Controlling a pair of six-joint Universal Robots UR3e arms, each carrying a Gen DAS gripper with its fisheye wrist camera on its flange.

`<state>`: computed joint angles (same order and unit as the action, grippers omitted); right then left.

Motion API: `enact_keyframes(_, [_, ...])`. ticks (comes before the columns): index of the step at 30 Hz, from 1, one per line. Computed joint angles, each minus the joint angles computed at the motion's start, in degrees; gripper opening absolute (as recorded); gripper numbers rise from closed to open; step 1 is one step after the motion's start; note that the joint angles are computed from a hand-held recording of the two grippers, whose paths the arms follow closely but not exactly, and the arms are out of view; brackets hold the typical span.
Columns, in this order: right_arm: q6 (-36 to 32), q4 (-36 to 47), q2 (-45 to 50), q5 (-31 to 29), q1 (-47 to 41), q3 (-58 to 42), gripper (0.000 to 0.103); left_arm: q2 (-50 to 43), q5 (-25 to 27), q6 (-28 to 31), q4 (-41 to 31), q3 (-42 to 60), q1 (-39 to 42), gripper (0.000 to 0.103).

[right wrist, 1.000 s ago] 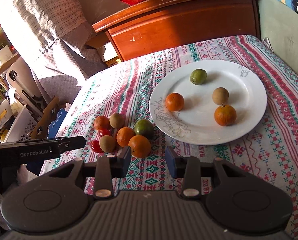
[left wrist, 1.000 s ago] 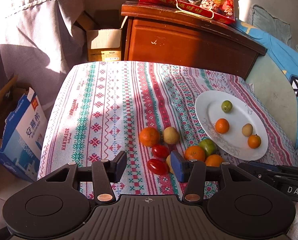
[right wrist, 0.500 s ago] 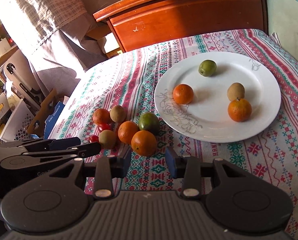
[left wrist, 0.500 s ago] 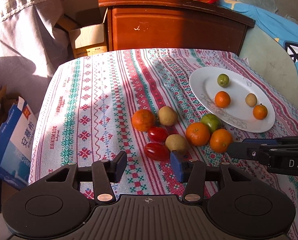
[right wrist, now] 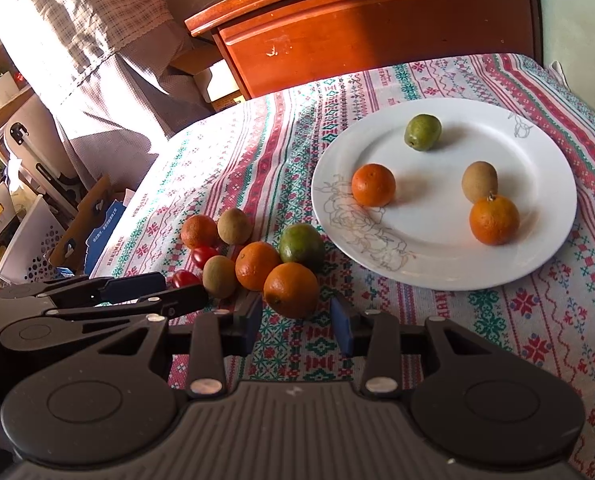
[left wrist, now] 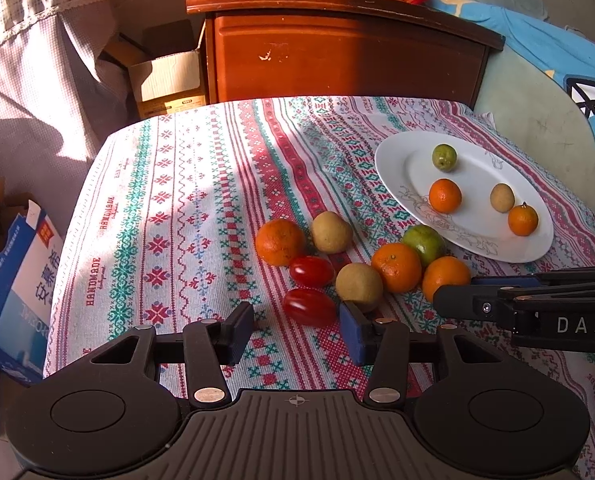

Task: Organize fruits
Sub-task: 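Grasp a red cherry tomato with the left gripper while the right grasps a tangerine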

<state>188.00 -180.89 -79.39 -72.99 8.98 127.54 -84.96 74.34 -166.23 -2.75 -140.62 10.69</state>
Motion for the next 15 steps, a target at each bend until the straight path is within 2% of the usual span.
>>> enact_keyframes(8, [-0.68,-1.44,1.08,-0.66,0.60,-0.35,0.039,-1.61,0.29,0.13,3.07,-0.48,-0.34,0.045])
enact_keyframes(15, [-1.05,-2.18,1.20,-0.45,0.44,0.04,0.031,-2.03,-0.03,0.32,4.29,-0.82,-0.39,0.038])
